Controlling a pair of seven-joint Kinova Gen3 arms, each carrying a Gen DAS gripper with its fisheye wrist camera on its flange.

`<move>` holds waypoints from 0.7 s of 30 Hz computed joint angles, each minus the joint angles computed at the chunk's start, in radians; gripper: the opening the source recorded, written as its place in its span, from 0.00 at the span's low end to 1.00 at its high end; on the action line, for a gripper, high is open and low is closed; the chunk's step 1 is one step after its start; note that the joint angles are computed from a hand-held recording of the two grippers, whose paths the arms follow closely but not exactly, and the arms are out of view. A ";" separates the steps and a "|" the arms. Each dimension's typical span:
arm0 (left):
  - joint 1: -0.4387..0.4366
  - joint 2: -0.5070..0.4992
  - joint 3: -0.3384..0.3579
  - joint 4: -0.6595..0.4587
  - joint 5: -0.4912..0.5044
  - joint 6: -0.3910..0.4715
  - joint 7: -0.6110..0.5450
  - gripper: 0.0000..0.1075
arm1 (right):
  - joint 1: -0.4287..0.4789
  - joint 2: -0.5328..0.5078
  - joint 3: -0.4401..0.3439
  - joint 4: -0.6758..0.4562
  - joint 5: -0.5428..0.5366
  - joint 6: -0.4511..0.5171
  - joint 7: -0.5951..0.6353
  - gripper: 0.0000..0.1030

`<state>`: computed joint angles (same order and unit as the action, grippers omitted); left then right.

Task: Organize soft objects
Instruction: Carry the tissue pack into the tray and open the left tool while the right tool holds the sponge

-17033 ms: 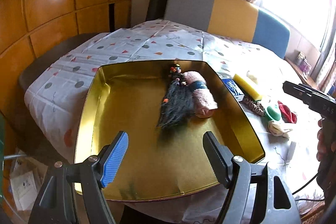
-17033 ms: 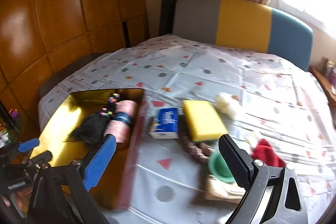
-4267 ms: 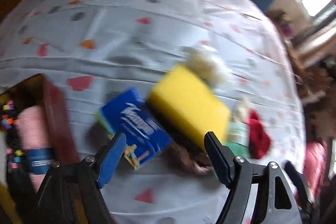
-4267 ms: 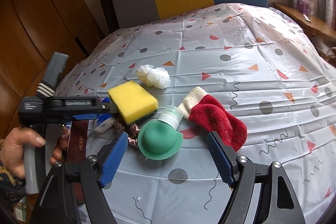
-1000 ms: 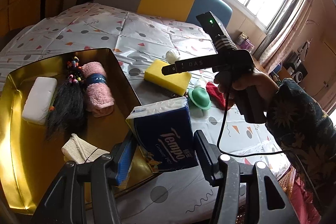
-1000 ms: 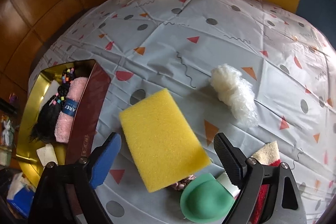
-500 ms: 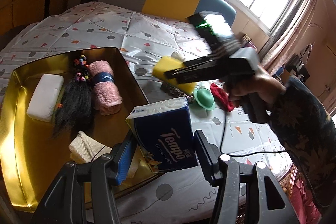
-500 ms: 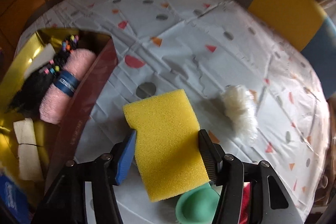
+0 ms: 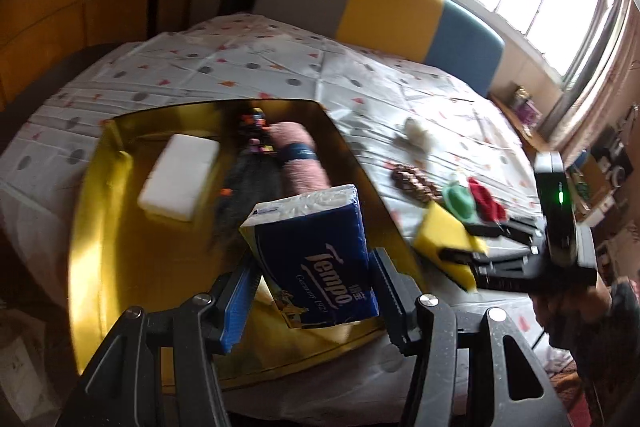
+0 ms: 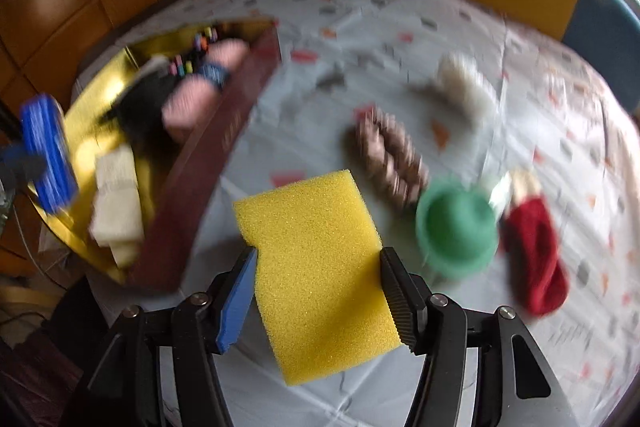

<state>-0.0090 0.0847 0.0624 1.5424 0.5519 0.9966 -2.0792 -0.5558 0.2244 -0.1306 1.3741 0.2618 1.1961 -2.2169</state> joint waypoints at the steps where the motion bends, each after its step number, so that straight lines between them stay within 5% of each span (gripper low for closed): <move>1: 0.003 -0.005 -0.001 0.006 -0.015 -0.013 0.009 0.52 | -0.018 0.002 0.005 0.013 0.021 0.004 -0.020 0.59; 10: 0.021 -0.025 -0.006 0.039 -0.111 -0.058 0.064 0.52 | -0.017 -0.061 -0.013 0.146 0.081 -0.123 -0.130 0.59; 21: -0.007 -0.009 -0.026 0.031 -0.147 -0.061 0.103 0.52 | -0.023 -0.063 -0.026 0.150 0.111 -0.115 -0.139 0.59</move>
